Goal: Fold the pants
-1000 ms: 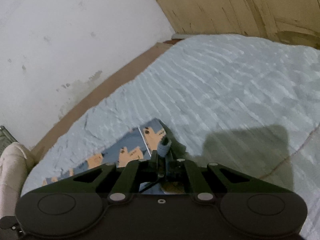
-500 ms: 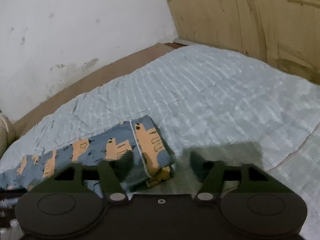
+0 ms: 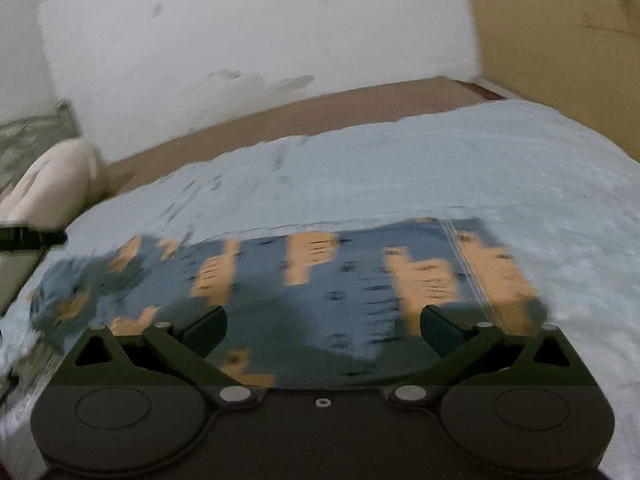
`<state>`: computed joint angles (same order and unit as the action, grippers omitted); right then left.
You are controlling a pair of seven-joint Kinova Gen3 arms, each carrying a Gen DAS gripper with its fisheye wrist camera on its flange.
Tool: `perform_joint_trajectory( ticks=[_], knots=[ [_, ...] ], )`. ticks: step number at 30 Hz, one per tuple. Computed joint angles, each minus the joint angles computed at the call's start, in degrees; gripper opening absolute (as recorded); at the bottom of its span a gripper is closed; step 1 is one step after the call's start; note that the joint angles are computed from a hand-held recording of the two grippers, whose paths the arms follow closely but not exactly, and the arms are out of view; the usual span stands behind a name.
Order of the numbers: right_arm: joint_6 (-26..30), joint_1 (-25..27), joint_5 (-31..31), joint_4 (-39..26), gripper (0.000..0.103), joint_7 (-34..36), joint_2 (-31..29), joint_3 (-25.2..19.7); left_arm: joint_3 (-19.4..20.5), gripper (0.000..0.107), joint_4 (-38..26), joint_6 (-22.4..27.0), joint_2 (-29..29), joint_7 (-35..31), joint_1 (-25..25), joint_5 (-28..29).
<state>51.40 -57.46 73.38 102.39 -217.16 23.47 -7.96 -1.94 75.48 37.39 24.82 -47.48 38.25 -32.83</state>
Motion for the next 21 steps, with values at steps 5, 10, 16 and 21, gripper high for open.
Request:
perform_joint_trajectory(
  ticks=[5, 10, 16, 21],
  knots=[
    [-2.52, -0.53, 0.59, -6.39, 0.102, 5.39, 3.67, 0.76, -2.84, 0.102, 5.09, 2.08, -4.49, 3.86, -0.55, -6.03],
    [-5.63, -1.87, -0.84, -13.88, 0.102, 11.61, 8.06, 2.78, 0.22, 0.102, 10.50, 0.79, -6.60, 3.07, -6.18, -4.57],
    [-8.18, -3.19, -5.35, -23.70, 0.102, 21.91, 13.33, 4.68, 1.38, 0.099, 18.64, -9.49, -7.14, 3.65, -12.52, 2.77],
    [-9.14, -3.51, -9.81, -29.81, 0.102, 30.77, 16.41, 6.06, -0.84, 0.082, 21.96, -17.49, -6.04, 3.93, -14.83, 7.15]
  ],
)
